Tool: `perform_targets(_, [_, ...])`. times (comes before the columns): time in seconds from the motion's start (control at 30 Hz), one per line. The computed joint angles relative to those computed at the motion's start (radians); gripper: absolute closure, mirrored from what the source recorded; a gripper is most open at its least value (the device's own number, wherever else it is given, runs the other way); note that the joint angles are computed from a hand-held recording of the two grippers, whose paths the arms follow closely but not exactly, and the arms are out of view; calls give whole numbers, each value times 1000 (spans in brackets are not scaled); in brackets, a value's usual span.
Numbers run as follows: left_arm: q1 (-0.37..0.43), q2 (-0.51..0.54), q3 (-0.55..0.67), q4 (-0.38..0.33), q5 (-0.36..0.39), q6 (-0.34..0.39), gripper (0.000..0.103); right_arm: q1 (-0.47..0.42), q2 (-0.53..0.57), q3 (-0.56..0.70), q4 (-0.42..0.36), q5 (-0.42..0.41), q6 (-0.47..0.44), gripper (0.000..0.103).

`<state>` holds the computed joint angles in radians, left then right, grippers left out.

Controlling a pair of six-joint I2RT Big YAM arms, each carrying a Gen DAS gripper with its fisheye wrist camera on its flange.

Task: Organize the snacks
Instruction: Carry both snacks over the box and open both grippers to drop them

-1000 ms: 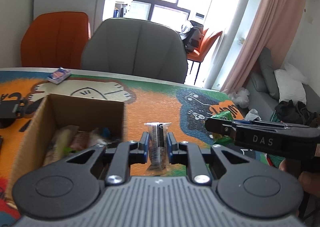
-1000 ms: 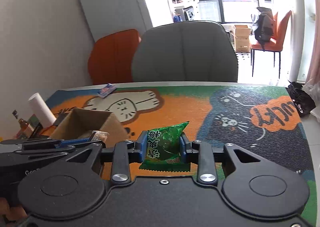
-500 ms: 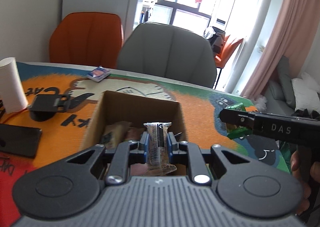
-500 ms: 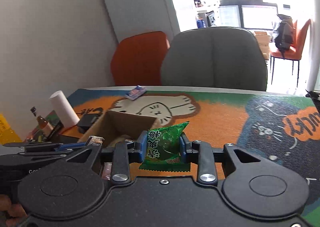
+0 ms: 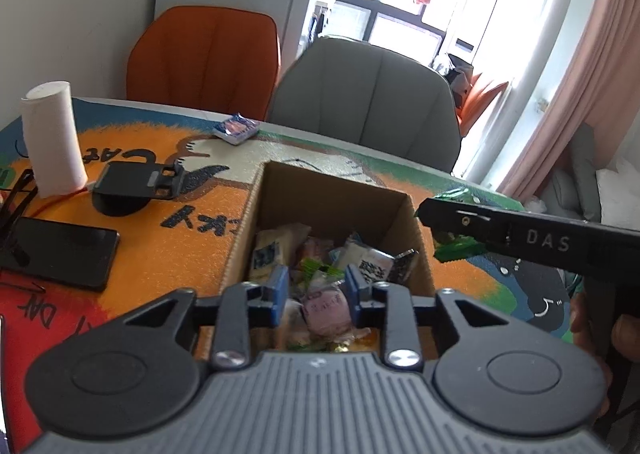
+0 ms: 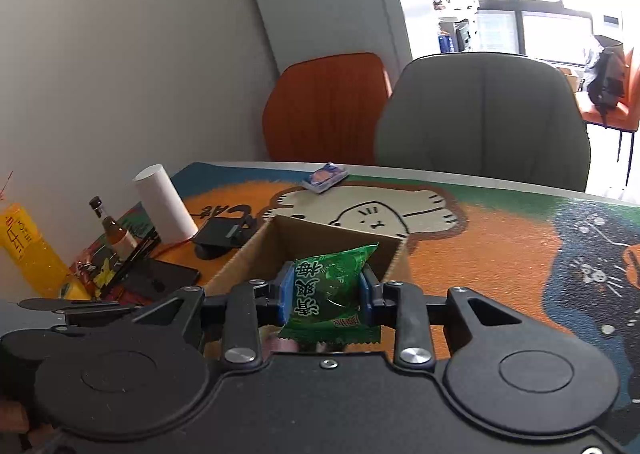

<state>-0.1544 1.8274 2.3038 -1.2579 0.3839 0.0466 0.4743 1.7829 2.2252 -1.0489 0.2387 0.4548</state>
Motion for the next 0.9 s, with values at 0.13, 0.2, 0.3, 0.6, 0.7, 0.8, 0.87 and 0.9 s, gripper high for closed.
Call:
perform_targets(0.13, [16, 9, 15, 3, 0, -18, 67, -1, 35, 48, -7, -14, -4, 72])
perform_targets(0.2, [23, 14, 22, 1, 0, -25, 64, -2, 55, 77, -13, -24, -4, 72])
perform_targets(0.3, [29, 15, 24, 2, 0, -24, 57, -5, 76, 104, 1, -42, 6, 70])
perform_targets(0.6, [29, 18, 21, 9, -14, -13, 26, -5, 70, 104, -24, -13, 24, 35])
perform_targets(0.7, [24, 19, 25, 2, -15, -9, 21, -2, 42, 72, -46, 3, 24, 28])
perform_targets(0.8, [15, 13, 17, 4, -24, -4, 18, -1, 2, 18, -43, 17, 27, 24])
perform_targets(0.87, [9, 8, 13, 1, -27, -7, 17, 0, -26, -20, -41, 30, 35, 21])
perform_targets(0.9, [6, 3, 7, 2, -28, -8, 16, -1, -43, -42, -37, 34, 40, 19])
